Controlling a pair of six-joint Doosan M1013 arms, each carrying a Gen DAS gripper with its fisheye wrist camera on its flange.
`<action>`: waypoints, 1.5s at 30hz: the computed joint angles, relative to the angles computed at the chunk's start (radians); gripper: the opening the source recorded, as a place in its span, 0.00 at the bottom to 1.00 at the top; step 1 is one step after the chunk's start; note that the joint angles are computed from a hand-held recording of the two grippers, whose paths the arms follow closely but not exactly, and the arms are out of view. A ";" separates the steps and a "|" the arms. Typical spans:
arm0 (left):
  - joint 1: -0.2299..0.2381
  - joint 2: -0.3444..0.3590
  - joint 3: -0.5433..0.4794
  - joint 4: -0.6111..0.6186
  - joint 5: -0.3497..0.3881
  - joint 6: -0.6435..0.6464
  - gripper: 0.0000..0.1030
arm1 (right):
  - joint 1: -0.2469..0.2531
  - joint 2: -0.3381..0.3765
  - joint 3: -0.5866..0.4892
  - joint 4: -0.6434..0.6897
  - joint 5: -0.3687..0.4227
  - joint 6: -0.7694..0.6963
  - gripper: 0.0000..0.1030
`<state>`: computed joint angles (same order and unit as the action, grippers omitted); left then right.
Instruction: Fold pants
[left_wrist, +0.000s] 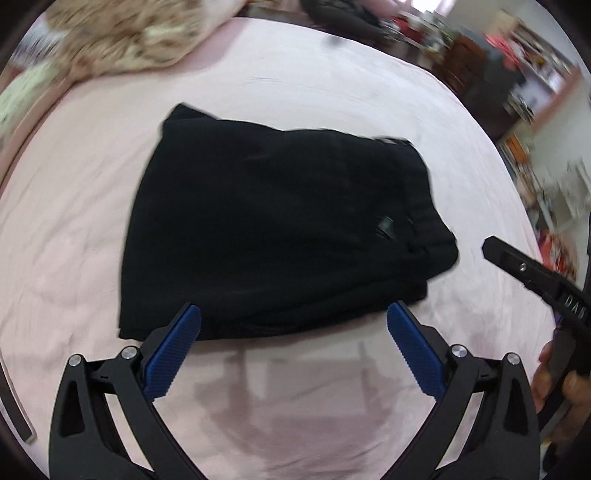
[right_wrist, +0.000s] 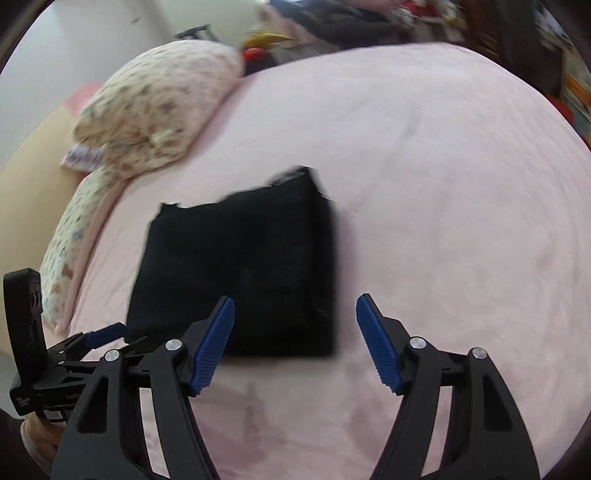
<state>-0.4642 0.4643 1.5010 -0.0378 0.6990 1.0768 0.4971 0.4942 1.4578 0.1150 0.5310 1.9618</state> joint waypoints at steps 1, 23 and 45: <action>0.008 -0.003 0.004 -0.006 -0.008 -0.005 0.98 | 0.007 0.018 -0.025 0.020 0.008 -0.026 0.69; 0.046 0.080 -0.074 0.024 0.167 0.038 0.98 | 0.070 0.144 -0.195 -0.193 0.263 0.006 0.69; 0.088 0.055 -0.060 -0.020 0.047 0.041 0.98 | 0.025 0.113 -0.180 -0.123 0.144 -0.036 0.71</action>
<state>-0.3763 0.5192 1.4411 -0.0577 0.7460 1.1178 0.5217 0.6074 1.2782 -0.0082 0.6746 1.9256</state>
